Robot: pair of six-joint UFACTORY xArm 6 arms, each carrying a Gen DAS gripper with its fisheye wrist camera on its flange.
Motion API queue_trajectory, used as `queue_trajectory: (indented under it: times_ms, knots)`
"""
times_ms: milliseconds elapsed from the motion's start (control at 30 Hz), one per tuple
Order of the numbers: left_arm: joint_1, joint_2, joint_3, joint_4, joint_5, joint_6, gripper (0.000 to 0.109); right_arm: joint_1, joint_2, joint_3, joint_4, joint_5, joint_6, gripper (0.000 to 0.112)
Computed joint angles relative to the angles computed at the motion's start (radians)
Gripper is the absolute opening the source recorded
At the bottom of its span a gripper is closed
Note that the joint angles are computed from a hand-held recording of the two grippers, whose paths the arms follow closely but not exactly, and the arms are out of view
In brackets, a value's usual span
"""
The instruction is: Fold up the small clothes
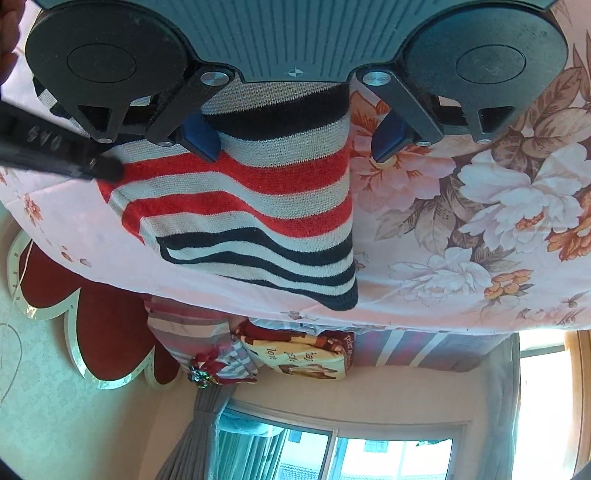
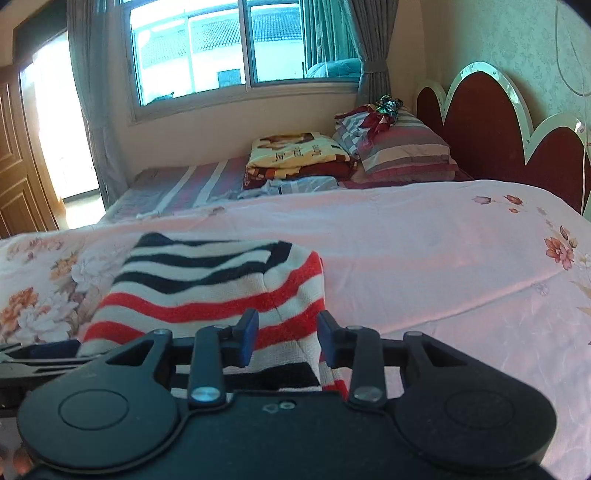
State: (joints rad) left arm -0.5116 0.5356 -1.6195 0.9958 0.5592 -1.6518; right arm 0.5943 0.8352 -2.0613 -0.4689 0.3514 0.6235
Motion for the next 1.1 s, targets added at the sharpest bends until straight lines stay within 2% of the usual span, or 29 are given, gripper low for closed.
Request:
queue_trajectory:
  times_ms: [33,67,100,200,233,300,500,567,633,667,800,967,1000,1033,1100]
  knots:
    - [0.002,0.005,-0.004,-0.007,-0.007,-0.002,0.089,0.003,0.03,-0.036,0.027,0.054,-0.054,0.033]
    - [0.003,0.009,-0.008,-0.011,-0.009,-0.004,0.089,0.0,0.048,-0.047,0.035,0.065,-0.066,0.034]
    - [0.004,0.014,-0.013,-0.018,-0.012,0.001,0.089,-0.007,0.043,-0.024,0.014,0.035,-0.036,0.04]
    - [0.009,0.024,-0.025,-0.033,-0.023,0.022,0.089,-0.015,0.04,-0.018,0.103,0.029,-0.055,0.043]
    - [0.012,0.026,-0.026,-0.041,-0.03,0.028,0.089,-0.016,0.042,-0.021,0.099,0.032,-0.049,0.049]
    - [0.018,0.027,-0.024,-0.053,-0.045,0.031,0.089,-0.02,0.038,-0.009,0.081,0.022,-0.039,0.053]
    - [0.025,0.025,-0.017,-0.061,-0.064,0.031,0.089,-0.023,0.027,-0.003,0.19,0.011,-0.105,0.055]
    - [0.027,0.026,-0.017,-0.069,-0.068,0.037,0.089,-0.023,0.022,-0.001,0.242,0.0,-0.149,0.06]
    - [0.03,0.026,-0.016,-0.079,-0.077,0.045,0.089,-0.022,0.024,-0.007,0.3,-0.009,-0.202,0.073]
    - [0.032,0.027,-0.016,-0.083,-0.082,0.047,0.089,-0.021,0.032,-0.023,0.325,0.005,-0.234,0.074]
    - [0.04,0.02,-0.001,-0.103,-0.109,0.059,0.089,-0.025,0.069,-0.084,0.317,0.061,-0.248,0.074]
    - [0.051,0.028,0.002,-0.124,-0.144,0.06,0.089,-0.04,0.093,-0.116,0.551,0.098,-0.399,0.073]
    - [0.05,0.032,-0.002,-0.125,-0.145,0.061,0.089,-0.042,0.1,-0.128,0.605,0.11,-0.427,0.067]
    - [0.049,0.036,-0.006,-0.132,-0.147,0.068,0.089,-0.044,0.105,-0.139,0.689,0.125,-0.474,0.055]
    - [0.052,0.039,-0.006,-0.144,-0.162,0.075,0.089,-0.048,0.117,-0.168,0.781,0.165,-0.498,0.053]
